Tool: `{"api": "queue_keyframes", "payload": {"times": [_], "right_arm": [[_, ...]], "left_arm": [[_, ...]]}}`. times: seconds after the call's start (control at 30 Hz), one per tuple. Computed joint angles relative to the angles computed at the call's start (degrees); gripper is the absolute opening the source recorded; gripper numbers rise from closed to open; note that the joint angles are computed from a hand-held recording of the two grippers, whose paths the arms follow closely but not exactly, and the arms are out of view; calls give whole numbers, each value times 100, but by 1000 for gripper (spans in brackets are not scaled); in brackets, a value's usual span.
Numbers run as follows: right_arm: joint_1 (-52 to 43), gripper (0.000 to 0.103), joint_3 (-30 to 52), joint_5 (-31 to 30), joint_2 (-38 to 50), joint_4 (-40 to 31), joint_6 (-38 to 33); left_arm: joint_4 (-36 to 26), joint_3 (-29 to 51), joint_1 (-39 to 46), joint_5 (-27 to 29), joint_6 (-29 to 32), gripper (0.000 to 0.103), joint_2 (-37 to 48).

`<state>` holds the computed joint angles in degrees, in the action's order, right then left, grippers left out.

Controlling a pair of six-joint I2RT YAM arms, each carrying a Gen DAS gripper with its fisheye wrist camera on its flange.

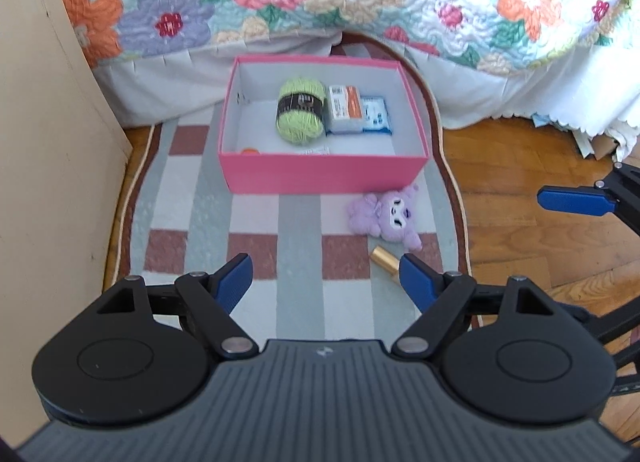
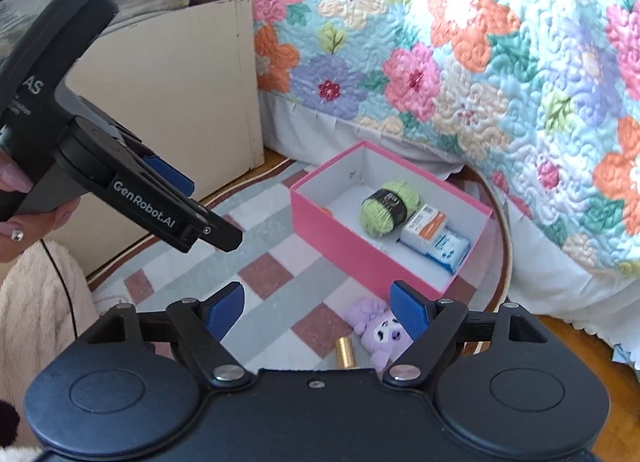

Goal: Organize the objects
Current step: 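Withdraw the left tool and move it over the gold-capped foundation bottle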

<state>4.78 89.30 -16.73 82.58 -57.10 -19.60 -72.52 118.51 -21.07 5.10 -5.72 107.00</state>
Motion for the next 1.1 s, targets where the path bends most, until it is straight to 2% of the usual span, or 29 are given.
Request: {"api": "queue_keyframes", "payload": {"times": [0.17, 0.33, 0.4, 0.53, 0.67, 0.9, 1.1], "right_arm": [[-238, 86, -443, -378, -95, 56, -445], [-349, 88, -1554, -588, -485, 1027, -786], [-427, 88, -1864, -848, -481, 1268, -1141], [-313, 88, -2280, -664, -329, 1702, -1538], [-199, 88, -2566, -468, -50, 2033, -1550], [-98, 88, -3217, -341, 166, 2836, -1347], [-32, 88, -3416, 65, 624, 3249, -998]], "left_arm": [[360, -696, -58, 29, -58, 81, -92], [859, -1279, -61, 236, -172, 81, -11], [1060, -1401, -37, 372, -215, 81, 99], [1504, -1601, -14, 466, -355, 81, 297], [1898, -1885, 41, 767, -360, 81, 479], [2553, -2468, 171, 892, -577, 81, 631], [3014, -2819, 26, 1067, -848, 81, 715]]}}
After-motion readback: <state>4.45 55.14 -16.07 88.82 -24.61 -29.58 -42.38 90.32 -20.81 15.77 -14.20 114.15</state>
